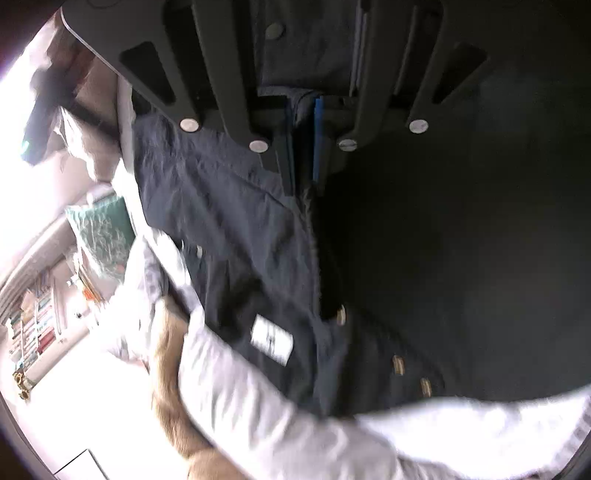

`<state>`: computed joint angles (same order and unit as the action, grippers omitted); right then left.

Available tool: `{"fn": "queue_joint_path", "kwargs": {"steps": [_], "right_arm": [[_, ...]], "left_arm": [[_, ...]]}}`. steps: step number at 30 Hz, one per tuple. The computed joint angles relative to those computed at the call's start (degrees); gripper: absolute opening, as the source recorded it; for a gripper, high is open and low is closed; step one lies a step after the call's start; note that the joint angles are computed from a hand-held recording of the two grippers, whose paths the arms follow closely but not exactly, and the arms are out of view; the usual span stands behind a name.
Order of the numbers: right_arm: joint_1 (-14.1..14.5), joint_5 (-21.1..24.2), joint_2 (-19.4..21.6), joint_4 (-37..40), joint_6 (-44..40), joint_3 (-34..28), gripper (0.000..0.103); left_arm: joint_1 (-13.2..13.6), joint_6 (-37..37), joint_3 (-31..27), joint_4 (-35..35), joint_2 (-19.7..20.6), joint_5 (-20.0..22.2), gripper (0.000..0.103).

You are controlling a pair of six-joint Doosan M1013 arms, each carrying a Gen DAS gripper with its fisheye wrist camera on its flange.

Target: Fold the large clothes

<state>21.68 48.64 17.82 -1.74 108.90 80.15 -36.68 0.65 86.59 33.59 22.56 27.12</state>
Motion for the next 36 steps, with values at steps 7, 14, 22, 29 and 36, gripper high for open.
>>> {"fn": "queue_joint_path", "kwargs": {"steps": [7, 14, 22, 29, 36], "right_arm": [[0.4, -1.9, 1.6, -4.6, 0.7, 4.5, 0.026], [0.6, -7.5, -0.8, -4.9, 1.1, 5.0, 0.026], [1.7, -3.9, 3.2, -4.9, 1.5, 2.9, 0.026], [1.9, 0.1, 0.9, -0.8, 1.5, 1.6, 0.052], [4.1, 1.4, -3.9, -2.5, 9.4, 2.1, 0.078]], "left_arm": [[-0.2, 8.8, -6.0, -3.5, 4.1, 20.5, 0.012], [-3.0, -6.5, -2.7, 15.9, 0.2, 18.0, 0.042], [-0.7, 22.3, -6.3, -7.4, 4.3, 14.3, 0.048], [-0.3, 28.9, -7.6, -13.7, 2.1, 23.0, 0.072], [-1.1, 20.2, -1.8, -9.7, -5.0, 32.9, 0.085]]}}
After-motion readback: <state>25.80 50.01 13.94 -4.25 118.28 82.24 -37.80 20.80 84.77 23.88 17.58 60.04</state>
